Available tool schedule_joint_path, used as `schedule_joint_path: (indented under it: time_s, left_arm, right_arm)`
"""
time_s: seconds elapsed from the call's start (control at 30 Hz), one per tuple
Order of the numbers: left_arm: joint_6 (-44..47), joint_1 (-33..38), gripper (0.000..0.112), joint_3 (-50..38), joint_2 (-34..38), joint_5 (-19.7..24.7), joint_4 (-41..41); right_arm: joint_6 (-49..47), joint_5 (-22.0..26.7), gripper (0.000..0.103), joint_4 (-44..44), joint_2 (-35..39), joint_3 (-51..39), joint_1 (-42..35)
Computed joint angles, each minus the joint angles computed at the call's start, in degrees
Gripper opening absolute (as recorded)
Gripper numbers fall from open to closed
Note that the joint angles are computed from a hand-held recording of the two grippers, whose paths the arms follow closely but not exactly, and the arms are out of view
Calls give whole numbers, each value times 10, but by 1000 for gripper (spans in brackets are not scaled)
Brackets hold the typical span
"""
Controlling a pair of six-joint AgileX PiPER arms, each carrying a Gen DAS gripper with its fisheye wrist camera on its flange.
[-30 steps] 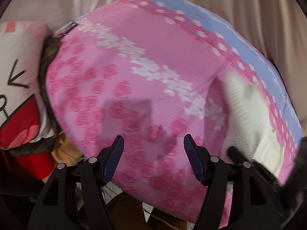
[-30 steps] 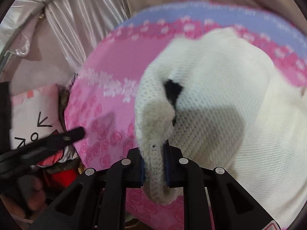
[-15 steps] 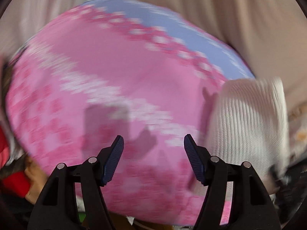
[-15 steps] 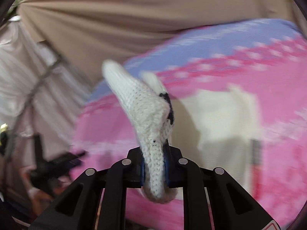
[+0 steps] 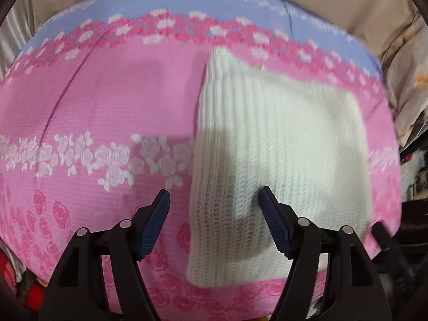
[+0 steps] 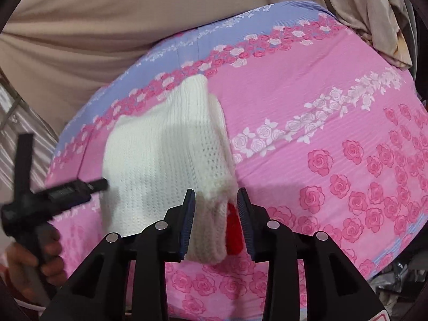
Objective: Fold small clothes
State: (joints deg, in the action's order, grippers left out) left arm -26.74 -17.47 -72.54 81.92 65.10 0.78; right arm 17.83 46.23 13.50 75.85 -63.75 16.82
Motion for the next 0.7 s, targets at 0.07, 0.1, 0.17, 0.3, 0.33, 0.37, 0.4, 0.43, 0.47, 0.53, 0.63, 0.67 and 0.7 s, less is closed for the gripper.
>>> schedule_joint_path:
  time_s: [0.07, 0.1, 0.17, 0.3, 0.33, 0.37, 0.4, 0.43, 0.47, 0.53, 0.63, 0.67, 0.7]
  left_arm:
    - [-2, 4, 73, 13, 5, -11, 2]
    - [-9, 3, 75, 17, 8, -15, 9]
    - [-10, 4, 78, 15, 15, -14, 11]
    - [-2, 9, 75, 2, -13, 11, 15]
    - [-3, 6, 75, 1, -22, 16, 21]
    - [1, 5, 75, 6, -35, 19, 19]
    - [2, 3, 75, 12, -43, 24, 15]
    - [4, 1, 75, 24, -49, 29, 7]
    - [9, -4, 75, 36, -51, 28, -1]
    - [-6, -27, 75, 60, -40, 29, 23]
    - [-7, -24, 74, 91, -33, 21, 19]
    - [-3, -17, 74, 100, -42, 16, 13]
    - [-2, -17, 74, 103, -46, 14, 16]
  right_arm:
    - [-42, -9, 34, 25, 44, 0, -8]
    - [-57, -12, 34, 25, 72, 0, -6]
    - [-67, -10, 37, 31, 99, -5, -3]
    - [32, 2, 32, -99, 27, -22, 56]
    - [46, 4, 32, -131, 12, -22, 75]
    - [48, 6, 32, -149, -2, -17, 91]
    - [45, 10, 32, -156, -7, -12, 103]
    - [32, 17, 32, -157, 0, -7, 115]
    - [27, 18, 32, -161, 17, -6, 122]
    - [55, 26, 32, -207, 61, 14, 143]
    - [78, 20, 29, -185, 37, 32, 126]
    - [89, 20, 27, -187, 19, 30, 127]
    - [106, 19, 27, -208, -1, 28, 140]
